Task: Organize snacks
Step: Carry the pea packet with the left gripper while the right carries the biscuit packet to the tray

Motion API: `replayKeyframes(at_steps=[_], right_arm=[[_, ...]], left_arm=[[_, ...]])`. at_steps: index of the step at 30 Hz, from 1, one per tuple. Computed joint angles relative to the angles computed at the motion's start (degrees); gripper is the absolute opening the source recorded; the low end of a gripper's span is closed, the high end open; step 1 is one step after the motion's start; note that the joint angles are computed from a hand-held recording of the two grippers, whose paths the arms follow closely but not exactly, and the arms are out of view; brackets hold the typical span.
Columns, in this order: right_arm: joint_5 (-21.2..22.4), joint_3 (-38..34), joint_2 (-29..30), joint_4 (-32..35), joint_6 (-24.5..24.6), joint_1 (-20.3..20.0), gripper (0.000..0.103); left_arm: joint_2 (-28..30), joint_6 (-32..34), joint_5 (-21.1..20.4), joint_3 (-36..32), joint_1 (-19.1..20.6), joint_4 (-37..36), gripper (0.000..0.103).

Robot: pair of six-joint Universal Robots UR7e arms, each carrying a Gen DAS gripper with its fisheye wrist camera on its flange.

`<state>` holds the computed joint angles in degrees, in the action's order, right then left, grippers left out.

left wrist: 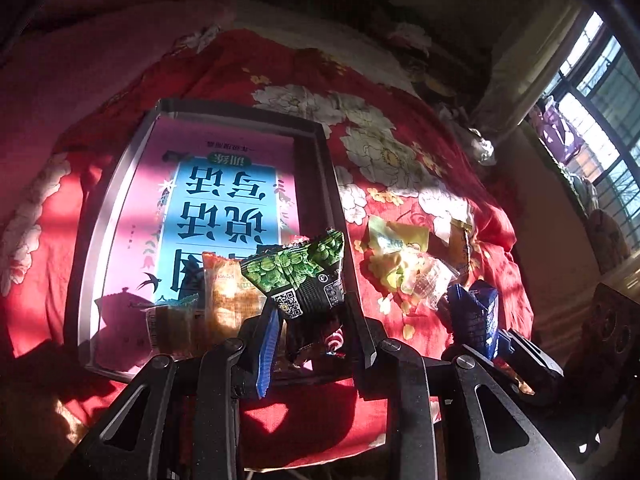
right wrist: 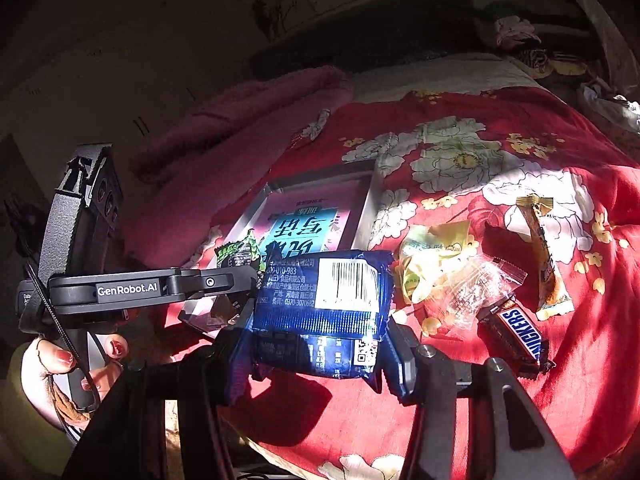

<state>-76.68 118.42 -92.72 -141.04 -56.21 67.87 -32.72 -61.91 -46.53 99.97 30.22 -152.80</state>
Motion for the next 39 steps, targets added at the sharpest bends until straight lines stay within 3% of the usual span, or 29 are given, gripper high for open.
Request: replayKeyframes(at_steps=[23,39], right_arm=[[-7.0,0.9,5.9,-5.1,1.0,6.8,0.054],[-9.6,0.5,9.1,-8.5,1.0,8.4,0.054]], left_arm=[[-9.8,-12.7,4.0,12.2,1.7,3.1,0.031],[-9.0,-12.5,2.3,10.8,2.7,8.0,0.031]])
